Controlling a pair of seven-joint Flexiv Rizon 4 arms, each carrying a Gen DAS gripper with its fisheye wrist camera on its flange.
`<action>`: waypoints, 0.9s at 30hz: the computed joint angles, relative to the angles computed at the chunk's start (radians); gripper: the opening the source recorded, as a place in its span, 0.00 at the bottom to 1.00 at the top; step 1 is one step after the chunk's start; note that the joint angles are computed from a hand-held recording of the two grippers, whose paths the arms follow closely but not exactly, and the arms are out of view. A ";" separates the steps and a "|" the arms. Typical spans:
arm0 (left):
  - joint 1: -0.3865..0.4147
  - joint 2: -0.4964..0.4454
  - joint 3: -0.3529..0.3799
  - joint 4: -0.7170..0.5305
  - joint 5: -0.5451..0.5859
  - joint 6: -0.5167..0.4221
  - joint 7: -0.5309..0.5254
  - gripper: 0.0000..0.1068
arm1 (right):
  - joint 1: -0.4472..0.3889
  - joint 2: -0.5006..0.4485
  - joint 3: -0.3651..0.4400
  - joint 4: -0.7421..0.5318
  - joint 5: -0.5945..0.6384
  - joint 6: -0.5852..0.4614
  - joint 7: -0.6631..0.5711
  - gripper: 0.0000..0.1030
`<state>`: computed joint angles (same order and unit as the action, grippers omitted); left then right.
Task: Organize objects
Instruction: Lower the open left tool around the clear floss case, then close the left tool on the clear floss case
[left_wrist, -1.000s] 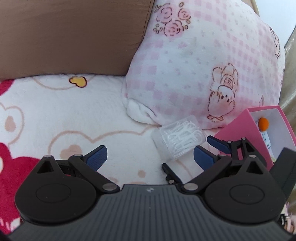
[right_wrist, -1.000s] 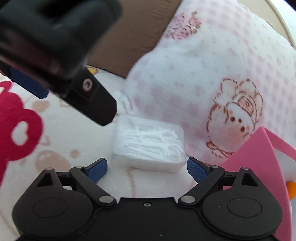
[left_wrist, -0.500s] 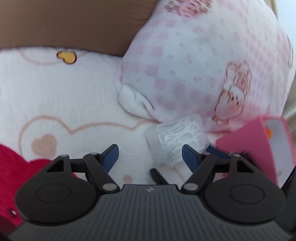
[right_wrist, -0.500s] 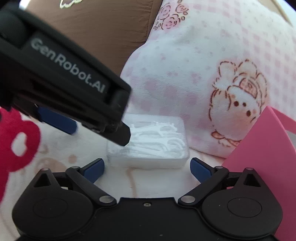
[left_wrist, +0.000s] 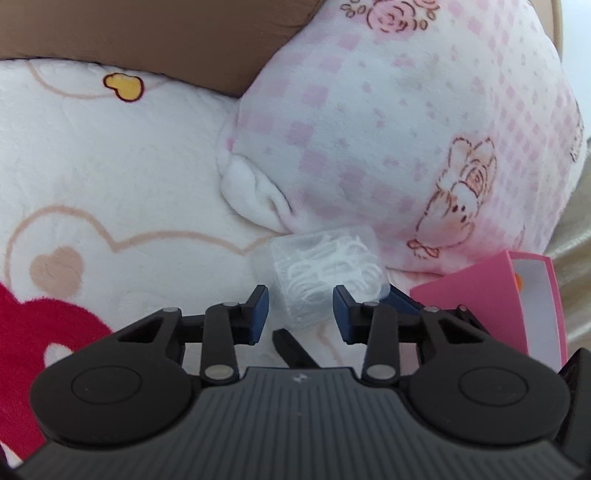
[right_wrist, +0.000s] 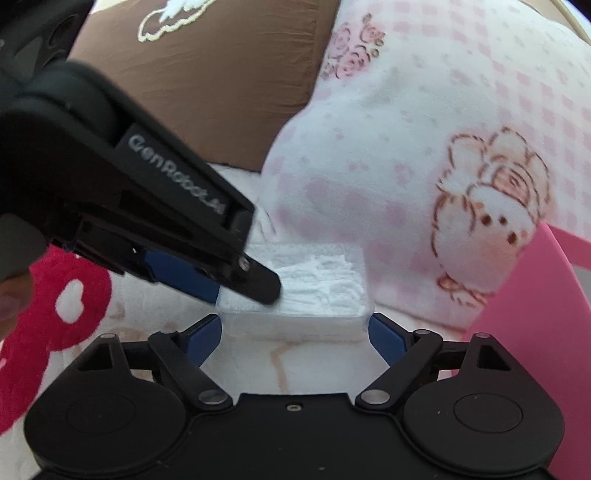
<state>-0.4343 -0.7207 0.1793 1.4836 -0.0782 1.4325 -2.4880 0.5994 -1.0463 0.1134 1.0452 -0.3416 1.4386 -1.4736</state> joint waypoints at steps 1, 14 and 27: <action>-0.005 -0.001 0.005 -0.008 0.001 -0.017 0.000 0.34 | 0.004 -0.001 -0.004 -0.006 0.002 -0.011 0.008 0.90; -0.083 0.084 0.066 0.055 0.097 -0.137 -0.211 0.35 | -0.008 0.205 0.043 0.352 0.002 0.060 -0.031 0.90; -0.022 0.164 -0.116 0.193 0.029 -0.078 -0.244 0.34 | -0.199 0.292 0.272 0.517 0.055 0.036 -0.186 0.90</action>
